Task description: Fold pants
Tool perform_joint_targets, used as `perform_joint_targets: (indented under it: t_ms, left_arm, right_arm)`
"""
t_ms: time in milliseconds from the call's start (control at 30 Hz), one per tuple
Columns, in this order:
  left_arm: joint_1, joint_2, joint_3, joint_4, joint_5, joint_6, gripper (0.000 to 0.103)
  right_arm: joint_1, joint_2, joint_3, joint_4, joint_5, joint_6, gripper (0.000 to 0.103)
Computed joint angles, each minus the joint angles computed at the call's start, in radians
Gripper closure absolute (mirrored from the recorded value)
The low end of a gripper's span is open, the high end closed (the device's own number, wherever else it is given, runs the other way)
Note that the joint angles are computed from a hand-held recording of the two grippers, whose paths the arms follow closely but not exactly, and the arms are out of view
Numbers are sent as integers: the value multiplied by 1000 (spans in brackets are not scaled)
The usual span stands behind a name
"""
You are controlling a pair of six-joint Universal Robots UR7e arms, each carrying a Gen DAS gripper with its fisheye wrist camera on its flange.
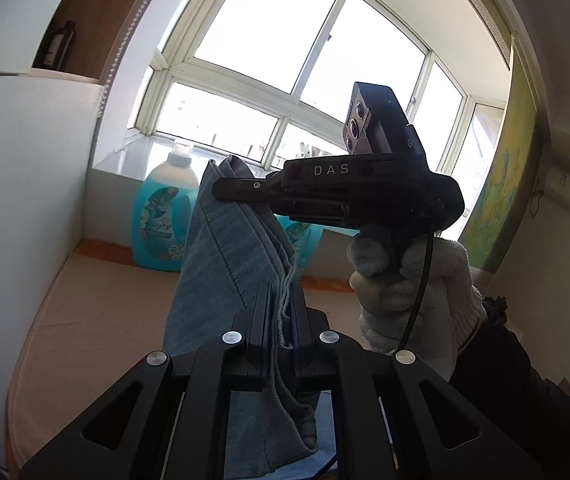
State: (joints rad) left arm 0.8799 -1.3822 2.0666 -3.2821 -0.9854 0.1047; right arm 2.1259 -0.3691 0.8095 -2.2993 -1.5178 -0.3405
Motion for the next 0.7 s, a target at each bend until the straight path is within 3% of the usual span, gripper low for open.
perform_joint_targets:
  t_ms: [300,700]
  left_arm:
    - [-70,117,-37,57,-88,-30,96]
    - [-83,320,-150,124,-280,-69,96]
  right_arm:
    - [-72,-289,374,-189,-10,10,96]
    - [-227,-547,633,-294,-19,7,96]
